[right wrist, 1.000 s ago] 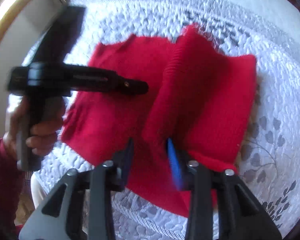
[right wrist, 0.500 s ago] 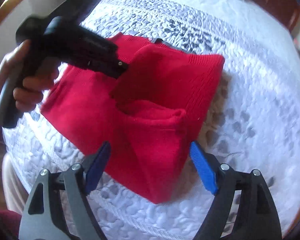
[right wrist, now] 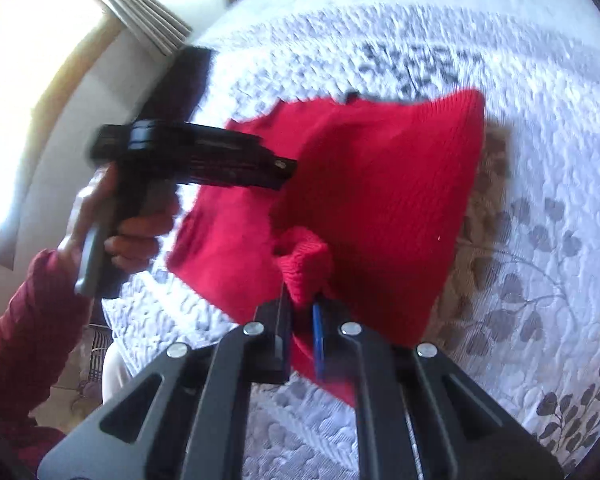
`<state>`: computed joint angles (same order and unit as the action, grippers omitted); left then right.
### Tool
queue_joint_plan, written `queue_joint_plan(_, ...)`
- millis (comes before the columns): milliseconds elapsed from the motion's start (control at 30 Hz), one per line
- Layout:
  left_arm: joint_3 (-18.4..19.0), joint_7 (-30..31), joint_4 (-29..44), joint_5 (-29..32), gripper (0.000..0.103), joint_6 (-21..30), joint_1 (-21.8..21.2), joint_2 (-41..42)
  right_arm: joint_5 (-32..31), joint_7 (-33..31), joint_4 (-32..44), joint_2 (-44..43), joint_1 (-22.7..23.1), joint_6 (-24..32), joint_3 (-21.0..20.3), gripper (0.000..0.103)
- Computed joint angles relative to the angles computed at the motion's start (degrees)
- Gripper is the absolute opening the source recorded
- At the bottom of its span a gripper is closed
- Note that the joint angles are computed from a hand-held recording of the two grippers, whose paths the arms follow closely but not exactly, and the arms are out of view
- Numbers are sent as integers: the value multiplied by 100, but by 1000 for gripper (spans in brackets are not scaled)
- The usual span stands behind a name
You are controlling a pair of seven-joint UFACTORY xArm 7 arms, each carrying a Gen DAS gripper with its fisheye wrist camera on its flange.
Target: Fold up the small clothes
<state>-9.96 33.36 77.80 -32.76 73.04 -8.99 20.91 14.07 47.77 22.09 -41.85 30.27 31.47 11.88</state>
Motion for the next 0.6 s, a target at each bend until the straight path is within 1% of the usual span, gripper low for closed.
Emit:
queue_joint_plan(100, -13, -213, 83, -22, 41, 98, -32, 56, -154, 92, 87, -297, -66, 155, 131, 7)
queue_joint_plan(133, -32, -278, 140, -81, 41, 192, -26, 103, -187, 61, 106, -302, -63, 154, 128, 7)
queue_joint_plan(200, -64, -425, 243, -199, 41, 343, -27, 196, -300, 17, 247, -305, -58, 339, 200, 7)
queue_joint_plan(300, -127, -628, 345, -411, 41, 432, -56, 295, -370, 18, 325, -308, -46, 507, 281, 7)
queue_joint_plan(433, -169, -915, 353, -672, 45, 394, -89, 353, -427, 100, 278, -402, -84, 562, 342, 7)
queue_joint_plan(533, -150, -935, 205, -854, 45, 327, -7, 246, -375, 120, 233, -392, -19, 490, 327, 7)
queue_joint_plan(600, -112, -822, 54, -962, 47, 307, 93, 128, -378, 130, 253, -280, -6, 453, 345, 7)
